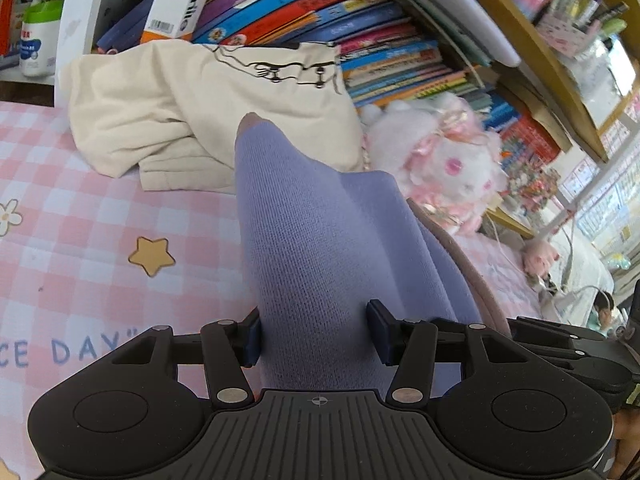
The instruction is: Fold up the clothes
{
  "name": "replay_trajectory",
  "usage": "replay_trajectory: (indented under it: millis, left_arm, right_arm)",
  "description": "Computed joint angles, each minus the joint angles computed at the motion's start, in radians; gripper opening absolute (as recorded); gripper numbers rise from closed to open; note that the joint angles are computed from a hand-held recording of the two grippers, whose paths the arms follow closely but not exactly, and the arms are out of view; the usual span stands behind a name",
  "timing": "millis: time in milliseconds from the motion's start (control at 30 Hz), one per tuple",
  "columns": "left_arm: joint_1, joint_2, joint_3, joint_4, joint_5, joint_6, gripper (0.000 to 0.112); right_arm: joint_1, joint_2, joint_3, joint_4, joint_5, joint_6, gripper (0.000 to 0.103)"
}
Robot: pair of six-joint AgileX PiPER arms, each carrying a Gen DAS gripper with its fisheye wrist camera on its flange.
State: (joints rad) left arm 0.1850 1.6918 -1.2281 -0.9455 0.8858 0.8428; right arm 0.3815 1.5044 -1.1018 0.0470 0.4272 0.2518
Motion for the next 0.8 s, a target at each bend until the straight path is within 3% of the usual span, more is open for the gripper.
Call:
replay_trajectory:
  millis: [233, 367, 533, 633, 700, 800]
  left_arm:
    - [-0.008, 0.059, -0.026, 0.003, -0.040, 0.001, 0.053]
    - [-0.016, 0.060, -0.022, 0.022, -0.076, 0.000, 0.064]
    - [-0.019, -0.048, 0.052, 0.048, -0.173, 0.047, 0.067]
    - [0.008, -0.161, 0.154, -0.025, -0.202, 0.160, 0.087]
    - [0.030, -0.254, 0.251, -0.097, -0.225, 0.262, 0.090]
    - [0.052, -0.364, 0.351, -0.092, -0.223, 0.308, 0.090]
  right_arm:
    - [-0.020, 0.084, -0.046, 0.058, -0.006, -0.031, 0.031]
    - [-0.029, 0.084, -0.026, 0.063, -0.031, 0.014, 0.041]
    - [0.018, 0.005, 0.029, -0.194, -0.037, 0.287, 0.063]
    - [0.080, -0.097, 0.111, -0.407, -0.042, 0.499, 0.070]
    - [0.145, -0.161, 0.164, -0.563, -0.013, 0.656, 0.071]
    - [0.271, -0.239, 0.234, -0.765, 0.080, 0.887, 0.073]
